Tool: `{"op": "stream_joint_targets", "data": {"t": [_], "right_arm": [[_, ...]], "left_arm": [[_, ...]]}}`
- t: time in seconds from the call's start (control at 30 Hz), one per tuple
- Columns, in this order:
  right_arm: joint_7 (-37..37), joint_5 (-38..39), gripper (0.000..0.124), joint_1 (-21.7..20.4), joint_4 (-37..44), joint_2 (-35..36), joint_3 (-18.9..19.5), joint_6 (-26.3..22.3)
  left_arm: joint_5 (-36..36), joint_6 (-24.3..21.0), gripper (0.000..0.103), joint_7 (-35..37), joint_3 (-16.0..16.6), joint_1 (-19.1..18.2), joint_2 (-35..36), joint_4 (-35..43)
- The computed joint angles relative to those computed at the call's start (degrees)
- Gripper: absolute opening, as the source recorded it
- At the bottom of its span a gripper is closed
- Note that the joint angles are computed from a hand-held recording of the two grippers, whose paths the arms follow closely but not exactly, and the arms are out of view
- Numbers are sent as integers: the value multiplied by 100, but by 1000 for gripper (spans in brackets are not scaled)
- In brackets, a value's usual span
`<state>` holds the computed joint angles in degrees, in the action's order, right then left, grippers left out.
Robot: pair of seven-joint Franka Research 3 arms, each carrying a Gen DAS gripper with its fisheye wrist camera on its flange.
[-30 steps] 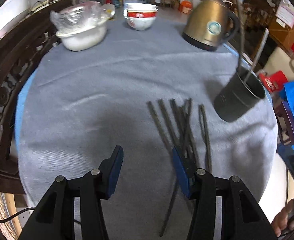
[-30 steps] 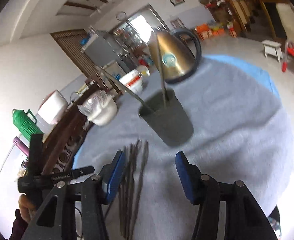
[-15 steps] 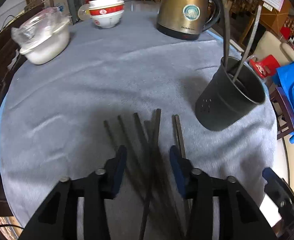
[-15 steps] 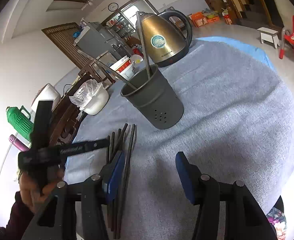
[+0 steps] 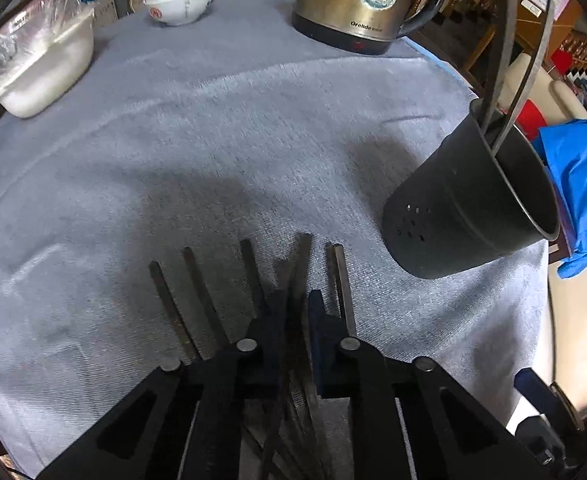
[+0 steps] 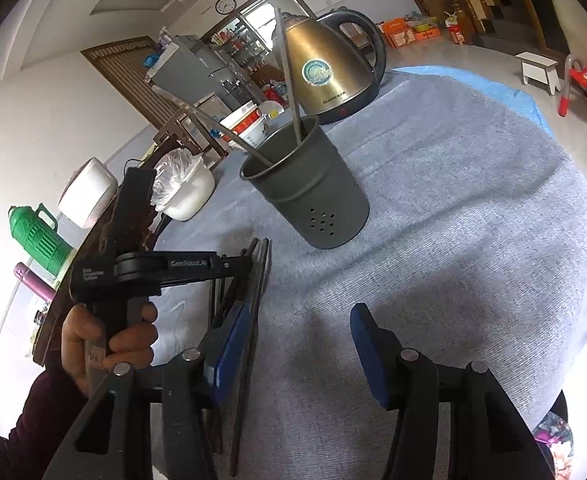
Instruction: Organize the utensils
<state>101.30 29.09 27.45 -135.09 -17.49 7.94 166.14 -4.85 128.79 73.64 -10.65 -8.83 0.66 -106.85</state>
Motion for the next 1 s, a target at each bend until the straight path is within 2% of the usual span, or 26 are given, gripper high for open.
{"op": "stream_joint_targets", "data": {"t": [0.33,0.6,0.7,0.87,1.0], "right_arm": [[184,-296,56,-77,155,117,105,-161],[432,-858,56,-183,881,684,253,-457],[595,-1194,40,-202,1347,1067,304,-673],[1366,-2436,35,-144,2157,1727,353,-1119],[2045,-3359,23,33,2763,2196,193,-1728]], "left_arm": [[-426,278,7,218,99,64,-403,-409],[-872,568,7,461,333,72,-1113,-956],[-966,650,7,511,442,77,-1316,-1113],[-955,632,7,541,604,158,-1522,-1322],[-990,424,7,495,695,237,-1475,-1377]]}}
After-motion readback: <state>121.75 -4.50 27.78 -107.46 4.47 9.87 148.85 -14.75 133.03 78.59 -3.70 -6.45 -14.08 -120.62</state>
